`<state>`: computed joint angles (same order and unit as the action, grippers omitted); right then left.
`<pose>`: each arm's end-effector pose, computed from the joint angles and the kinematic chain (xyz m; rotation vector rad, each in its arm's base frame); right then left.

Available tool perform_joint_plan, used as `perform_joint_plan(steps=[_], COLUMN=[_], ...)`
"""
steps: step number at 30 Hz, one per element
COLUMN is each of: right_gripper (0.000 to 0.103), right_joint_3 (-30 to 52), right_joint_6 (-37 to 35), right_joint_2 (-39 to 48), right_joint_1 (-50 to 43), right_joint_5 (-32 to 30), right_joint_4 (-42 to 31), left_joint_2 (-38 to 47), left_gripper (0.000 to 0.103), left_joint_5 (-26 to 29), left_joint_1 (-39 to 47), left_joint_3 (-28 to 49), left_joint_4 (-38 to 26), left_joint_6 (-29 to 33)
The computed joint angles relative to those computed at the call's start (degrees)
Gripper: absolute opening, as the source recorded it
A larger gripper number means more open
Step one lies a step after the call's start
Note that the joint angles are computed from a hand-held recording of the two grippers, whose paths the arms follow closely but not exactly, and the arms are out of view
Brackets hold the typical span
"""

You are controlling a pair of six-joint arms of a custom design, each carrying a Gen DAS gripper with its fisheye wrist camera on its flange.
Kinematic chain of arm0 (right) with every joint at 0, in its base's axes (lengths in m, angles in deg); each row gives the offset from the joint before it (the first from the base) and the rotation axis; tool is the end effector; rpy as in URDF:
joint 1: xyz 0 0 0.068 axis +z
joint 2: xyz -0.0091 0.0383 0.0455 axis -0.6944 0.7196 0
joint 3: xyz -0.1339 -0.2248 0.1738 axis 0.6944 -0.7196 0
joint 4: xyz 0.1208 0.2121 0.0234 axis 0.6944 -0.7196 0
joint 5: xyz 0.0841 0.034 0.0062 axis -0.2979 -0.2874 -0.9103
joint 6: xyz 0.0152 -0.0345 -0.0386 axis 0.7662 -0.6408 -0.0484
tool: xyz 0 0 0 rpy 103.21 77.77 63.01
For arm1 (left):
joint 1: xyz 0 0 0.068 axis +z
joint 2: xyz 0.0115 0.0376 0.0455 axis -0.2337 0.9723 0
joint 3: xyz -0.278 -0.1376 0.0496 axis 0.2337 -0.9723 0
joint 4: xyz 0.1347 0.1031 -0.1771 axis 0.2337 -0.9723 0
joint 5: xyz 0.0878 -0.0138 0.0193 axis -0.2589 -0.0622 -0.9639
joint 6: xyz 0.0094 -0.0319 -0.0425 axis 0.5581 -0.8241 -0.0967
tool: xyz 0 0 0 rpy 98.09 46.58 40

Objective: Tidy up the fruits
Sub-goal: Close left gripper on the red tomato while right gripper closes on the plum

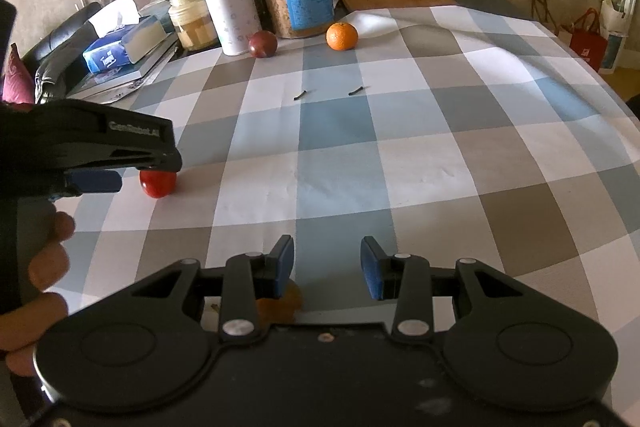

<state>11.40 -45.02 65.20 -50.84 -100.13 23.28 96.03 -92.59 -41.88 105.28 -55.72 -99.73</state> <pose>0.2903 -0.0247 0.1518 -0.1581 2.4845 0.2577 0.2996 -0.1455 0.1651 -0.4328 2.4731 0.0708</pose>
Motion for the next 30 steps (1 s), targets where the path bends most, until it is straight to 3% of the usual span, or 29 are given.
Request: perform_joint_plan(steps=[7,13,15,24,30], right_gripper=[0.041,0.04,0.04,0.04,0.041], right_joint_3=[1.18,3.38,3.96,4.06,4.08], right_joint_6=[-2.01,-2.38,-2.21,-3.45,-8.93], right_joint_2=[-0.03,0.44,0.63,-0.64,-0.92], right_joint_1=[-1.46,-3.96,-4.63,-6.22,-4.26], right_joint_5=[-2.72,-7.99,-9.36,-12.71,-12.17], right_joint_4=[-2.51,-6.69,-7.73,-8.77,-11.02], left_joint_2=[0.42,0.56,0.94,-1.14,-0.93], left_gripper=[0.064,0.053,0.042,0.042,0.042], left_joint_5=[-0.63,3.49,2.44,2.85,0.41], left_joint_1=[-0.42,0.87,0.54,-0.14,-0.78], left_joint_3=[-0.61,-1.29,-0.7,0.24,1.44], left_joint_4=[2.28,4.22,3.0,-4.34,-8.62], left_joint_6=[2.0,3.08,3.02,2.47,2.89])
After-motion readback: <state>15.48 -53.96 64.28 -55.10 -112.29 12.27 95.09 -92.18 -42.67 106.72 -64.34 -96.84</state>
